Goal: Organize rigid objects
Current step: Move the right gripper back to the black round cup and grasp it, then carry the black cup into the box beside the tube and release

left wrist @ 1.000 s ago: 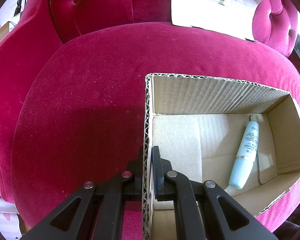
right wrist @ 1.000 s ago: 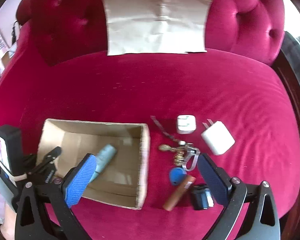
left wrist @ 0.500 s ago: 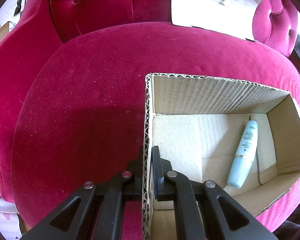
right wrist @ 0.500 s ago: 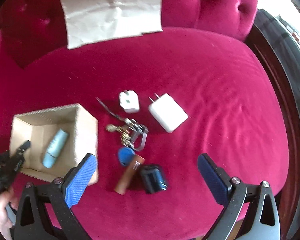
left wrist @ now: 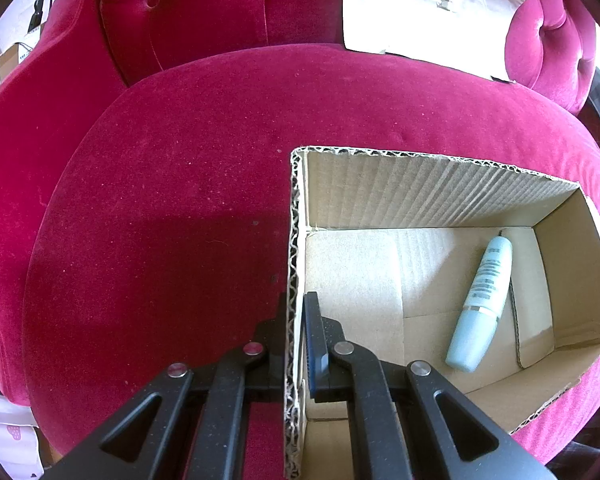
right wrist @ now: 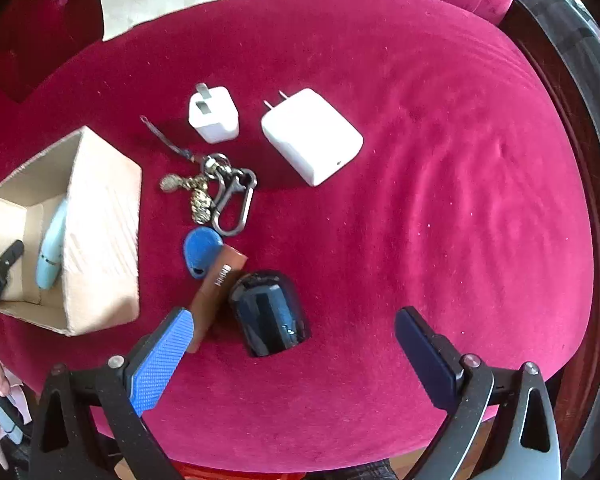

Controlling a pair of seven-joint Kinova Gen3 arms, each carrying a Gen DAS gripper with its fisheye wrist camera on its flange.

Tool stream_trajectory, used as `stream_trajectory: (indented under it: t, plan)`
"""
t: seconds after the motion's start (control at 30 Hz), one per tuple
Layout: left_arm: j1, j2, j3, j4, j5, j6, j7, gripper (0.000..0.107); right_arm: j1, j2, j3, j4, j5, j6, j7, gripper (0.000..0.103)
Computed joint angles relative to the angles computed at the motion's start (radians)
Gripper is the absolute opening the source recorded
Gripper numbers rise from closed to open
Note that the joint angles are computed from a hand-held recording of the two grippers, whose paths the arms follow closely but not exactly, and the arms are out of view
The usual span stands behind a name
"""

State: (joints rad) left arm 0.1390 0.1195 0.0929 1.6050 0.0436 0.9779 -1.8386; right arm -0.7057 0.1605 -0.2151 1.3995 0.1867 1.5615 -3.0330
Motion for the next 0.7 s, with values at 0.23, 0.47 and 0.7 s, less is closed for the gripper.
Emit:
stream_trajectory:
  t: [0.23,0.47,0.7]
  plan:
    - [-0.001,0.0,0.0,0.001,0.002,0.0,-0.002,0.006,0.031,-0.037,0.0,0.076,-0.039,-0.084,-0.002,0.082]
    - [-0.002,0.0,-0.001,0.002,0.003,-0.002,-0.004,0.006,0.048,-0.021,-0.003,0.081,-0.043,-0.12,0.037,0.042]
    - [-0.003,0.0,-0.001,0.004,0.004,-0.003,-0.005,0.006,0.007,0.011,0.004,0.02,0.013,-0.06,0.012,0.042]
